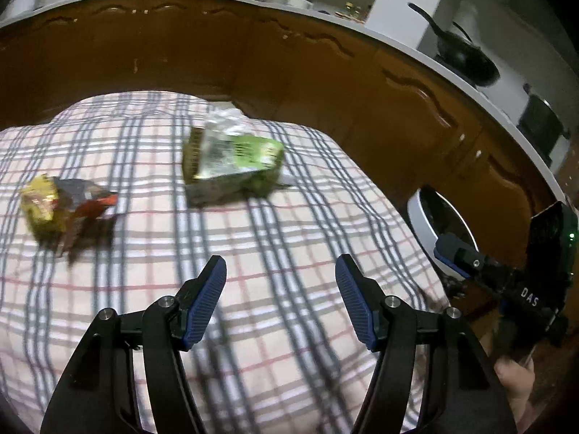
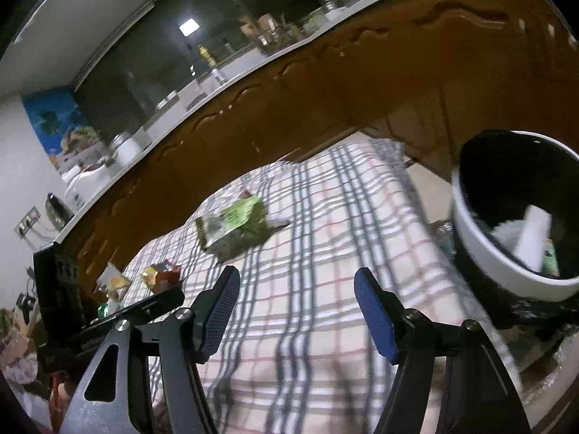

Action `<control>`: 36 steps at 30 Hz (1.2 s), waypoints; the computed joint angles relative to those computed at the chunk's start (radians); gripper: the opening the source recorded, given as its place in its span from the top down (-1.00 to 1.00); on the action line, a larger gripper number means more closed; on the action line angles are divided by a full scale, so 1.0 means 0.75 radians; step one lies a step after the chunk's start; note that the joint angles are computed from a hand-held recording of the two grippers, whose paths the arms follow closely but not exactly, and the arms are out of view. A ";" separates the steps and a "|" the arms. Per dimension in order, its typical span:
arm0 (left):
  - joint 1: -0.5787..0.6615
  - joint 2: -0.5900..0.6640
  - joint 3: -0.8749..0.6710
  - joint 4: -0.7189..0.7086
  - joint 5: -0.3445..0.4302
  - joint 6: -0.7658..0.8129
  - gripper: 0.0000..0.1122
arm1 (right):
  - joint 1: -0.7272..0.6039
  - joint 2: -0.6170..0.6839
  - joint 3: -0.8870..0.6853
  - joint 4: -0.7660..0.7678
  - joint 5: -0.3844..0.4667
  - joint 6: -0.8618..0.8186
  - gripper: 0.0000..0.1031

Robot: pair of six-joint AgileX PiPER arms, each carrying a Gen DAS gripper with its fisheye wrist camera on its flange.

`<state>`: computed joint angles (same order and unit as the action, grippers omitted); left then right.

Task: Collect trash
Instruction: 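Move both open tools back over the table toward the green drink pouch, then grasp the crumpled white paper with left tool while right tool grasps the green pouch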

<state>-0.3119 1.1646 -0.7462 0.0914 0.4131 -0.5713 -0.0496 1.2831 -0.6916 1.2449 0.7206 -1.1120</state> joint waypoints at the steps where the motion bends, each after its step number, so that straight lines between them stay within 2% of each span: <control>1: 0.016 -0.018 0.011 0.010 0.008 -0.004 -0.13 | 0.042 0.007 -0.008 -0.001 -0.022 0.012 -0.32; 14: 0.339 -0.092 0.027 -0.247 0.075 0.391 -0.13 | 0.261 0.192 -0.215 -0.104 -0.100 0.079 -0.34; 23: 0.508 0.055 -0.129 -0.530 0.127 0.772 -0.13 | 0.342 0.412 -0.491 -0.211 -0.100 0.170 -0.34; 26: 0.542 0.114 -0.190 -0.586 0.145 0.856 -0.13 | 0.342 0.549 -0.654 -0.227 -0.035 0.190 -0.34; 30: 0.586 0.185 -0.255 -0.649 0.161 0.936 -0.13 | 0.367 0.785 -0.949 -0.339 0.078 0.277 -0.34; 33: 0.612 0.246 -0.320 -0.679 0.189 0.981 -0.13 | 0.409 0.939 -1.149 -0.444 0.124 0.326 -0.34; 36: 0.610 0.311 -0.401 -0.655 0.207 0.977 -0.13 | 0.423 1.094 -1.347 -0.490 0.292 0.351 -0.32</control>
